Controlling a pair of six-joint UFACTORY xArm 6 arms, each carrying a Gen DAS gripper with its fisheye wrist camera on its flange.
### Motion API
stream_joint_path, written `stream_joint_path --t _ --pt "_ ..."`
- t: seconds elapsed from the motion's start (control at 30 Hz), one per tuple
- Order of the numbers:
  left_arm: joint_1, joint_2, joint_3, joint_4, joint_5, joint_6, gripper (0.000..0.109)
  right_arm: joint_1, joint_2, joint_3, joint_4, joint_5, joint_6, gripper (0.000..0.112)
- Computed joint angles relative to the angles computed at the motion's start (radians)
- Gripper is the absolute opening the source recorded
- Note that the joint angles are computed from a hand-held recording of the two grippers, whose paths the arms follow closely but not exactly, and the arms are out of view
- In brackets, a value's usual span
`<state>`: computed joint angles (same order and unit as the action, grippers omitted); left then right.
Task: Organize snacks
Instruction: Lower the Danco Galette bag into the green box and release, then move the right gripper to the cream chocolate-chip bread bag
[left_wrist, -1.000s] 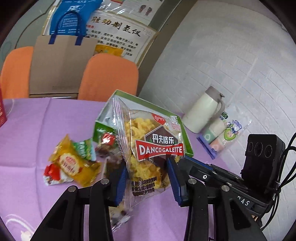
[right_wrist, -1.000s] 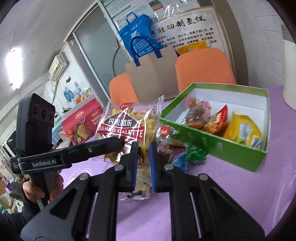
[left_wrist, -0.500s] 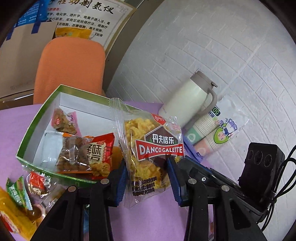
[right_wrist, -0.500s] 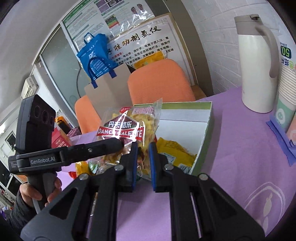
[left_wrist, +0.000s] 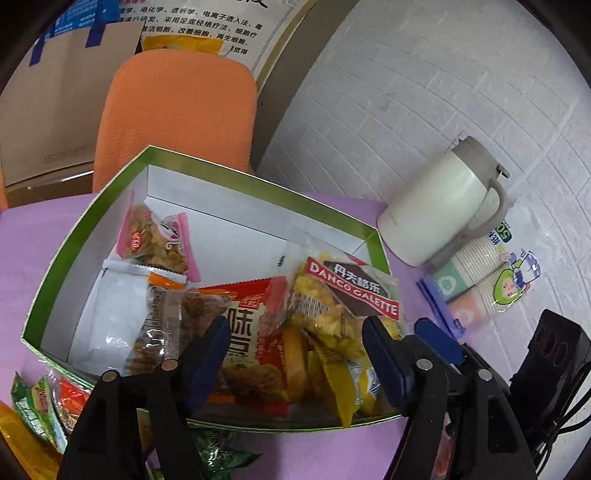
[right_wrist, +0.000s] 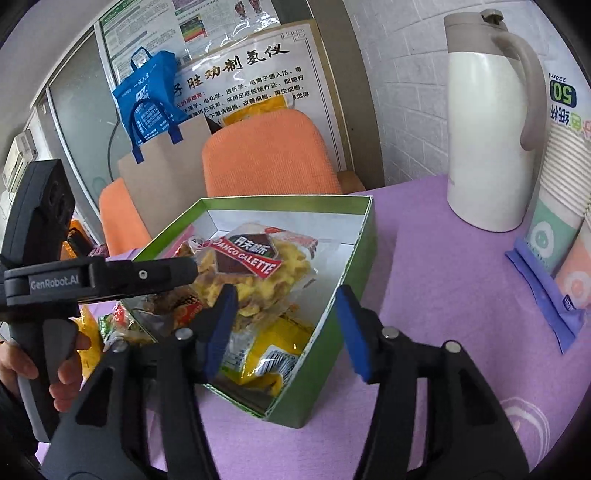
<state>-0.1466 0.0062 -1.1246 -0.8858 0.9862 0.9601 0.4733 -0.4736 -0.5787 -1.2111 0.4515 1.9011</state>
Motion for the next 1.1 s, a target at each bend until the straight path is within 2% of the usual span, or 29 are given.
stream_joint_path --t 0.23,0.3,0.37,0.47,0.67,0.87,0.97,1.1 --pt "0.019 -0.077 0.052 0.017 -0.019 0.053 0.078 0.055 -0.017 -0.025 0.025 0.053 -0.053 0.057" --pt "0.025 -0.117 0.079 0.031 -0.033 0.07 0.079 0.081 -0.03 -0.029 0.041 0.073 -0.063 0.061" --pt "0.044 -0.163 0.111 0.044 -0.032 0.089 0.079 0.124 -0.048 -0.03 0.046 0.113 -0.065 0.07" --pt "0.087 -0.23 0.16 0.049 -0.007 0.107 0.08 0.186 -0.066 -0.03 0.057 0.161 -0.072 0.073" --pt "0.258 -0.354 0.259 0.044 0.134 0.159 0.083 0.323 -0.107 -0.01 0.05 0.221 -0.017 0.083" --pt "0.433 -0.506 0.412 0.032 0.126 0.33 0.084 0.431 -0.039 -0.062 0.114 0.281 -0.087 0.083" --pt "0.52 -0.503 0.431 0.046 0.157 0.364 0.084 0.437 0.03 -0.091 0.145 0.228 -0.138 0.083" --pt "0.61 -0.451 0.424 0.08 0.178 0.375 0.084 0.418 0.151 -0.149 0.176 0.109 -0.176 0.083"
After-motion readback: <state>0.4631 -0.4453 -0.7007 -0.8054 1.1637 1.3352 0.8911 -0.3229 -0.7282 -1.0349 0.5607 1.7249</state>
